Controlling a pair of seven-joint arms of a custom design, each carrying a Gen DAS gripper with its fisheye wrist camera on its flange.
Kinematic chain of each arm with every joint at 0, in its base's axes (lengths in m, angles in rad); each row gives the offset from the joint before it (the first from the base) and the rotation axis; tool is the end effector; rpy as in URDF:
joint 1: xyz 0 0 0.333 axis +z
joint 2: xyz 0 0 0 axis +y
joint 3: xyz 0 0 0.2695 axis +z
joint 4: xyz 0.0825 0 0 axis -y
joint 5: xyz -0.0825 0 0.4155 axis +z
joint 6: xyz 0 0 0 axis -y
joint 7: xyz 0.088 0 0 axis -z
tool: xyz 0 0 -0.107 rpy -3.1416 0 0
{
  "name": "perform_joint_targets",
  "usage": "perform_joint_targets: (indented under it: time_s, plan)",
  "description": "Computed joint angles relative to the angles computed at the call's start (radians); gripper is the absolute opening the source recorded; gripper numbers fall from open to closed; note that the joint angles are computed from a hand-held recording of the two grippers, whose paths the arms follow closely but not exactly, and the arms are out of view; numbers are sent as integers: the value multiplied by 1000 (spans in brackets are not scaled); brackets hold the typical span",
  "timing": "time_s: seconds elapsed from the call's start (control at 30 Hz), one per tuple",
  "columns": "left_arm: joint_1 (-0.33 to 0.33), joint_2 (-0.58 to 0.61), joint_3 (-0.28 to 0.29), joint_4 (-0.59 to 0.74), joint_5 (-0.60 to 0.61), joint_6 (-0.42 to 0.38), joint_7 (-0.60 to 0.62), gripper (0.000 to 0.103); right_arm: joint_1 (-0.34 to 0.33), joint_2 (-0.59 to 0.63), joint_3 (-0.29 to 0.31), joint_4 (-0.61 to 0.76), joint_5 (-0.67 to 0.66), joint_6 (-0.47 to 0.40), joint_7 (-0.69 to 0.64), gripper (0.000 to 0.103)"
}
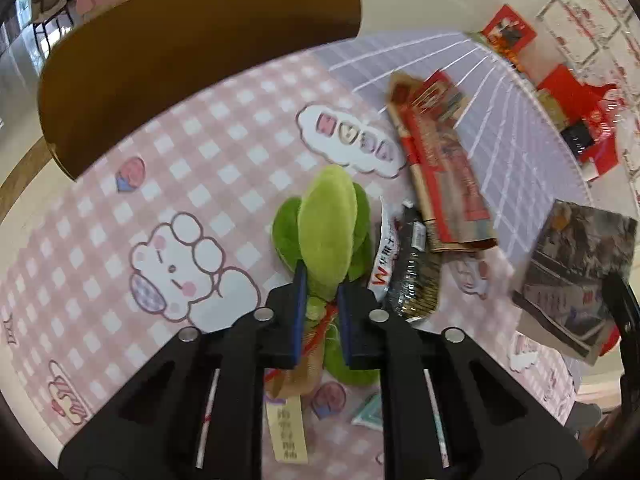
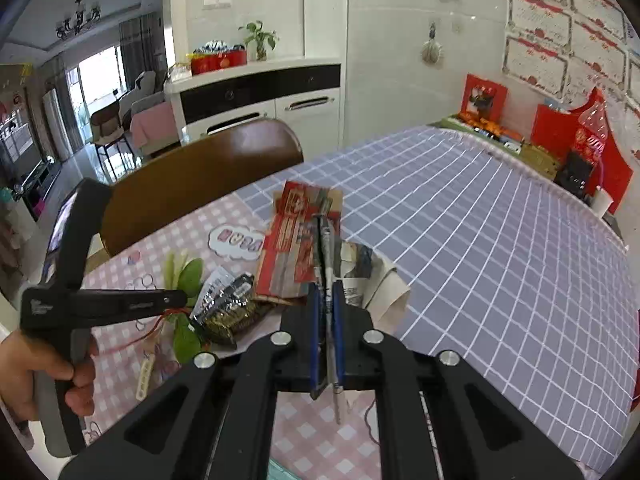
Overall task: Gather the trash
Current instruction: 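Grasp the green leaf ornament with the left tool, then carry both items over the blue bin while the right tool opens to drop the newspaper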
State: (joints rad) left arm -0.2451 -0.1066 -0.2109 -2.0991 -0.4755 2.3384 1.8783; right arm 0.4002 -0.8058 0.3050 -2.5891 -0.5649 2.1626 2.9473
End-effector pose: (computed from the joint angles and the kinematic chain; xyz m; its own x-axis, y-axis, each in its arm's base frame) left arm 0.5224 -0.2663 0.4442 -0.5037 -0.8117 0.2959 -0.8414 0.3832 -0.3811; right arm 0.3283 0.2512 0.5023 -0.4387 -0.8969 -0.0559 -0.6091 0.3425 -0.7153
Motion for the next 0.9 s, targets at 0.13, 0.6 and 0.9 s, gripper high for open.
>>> perform_joint_targets:
  time_s: [0.13, 0.6, 0.9]
  plan:
    - [9, -72, 28, -30, -79, -28, 37, 12, -10, -12, 9, 32, 1, -16, 27, 6]
    - [106, -329, 168, -134, -180, -130, 155, 12, -27, 229, 102, 369, -81, 32, 53, 6]
    - [275, -462, 286, -214, -92, -254, 247, 12, 73, 695, 159, 788, -205, 101, 112, 6]
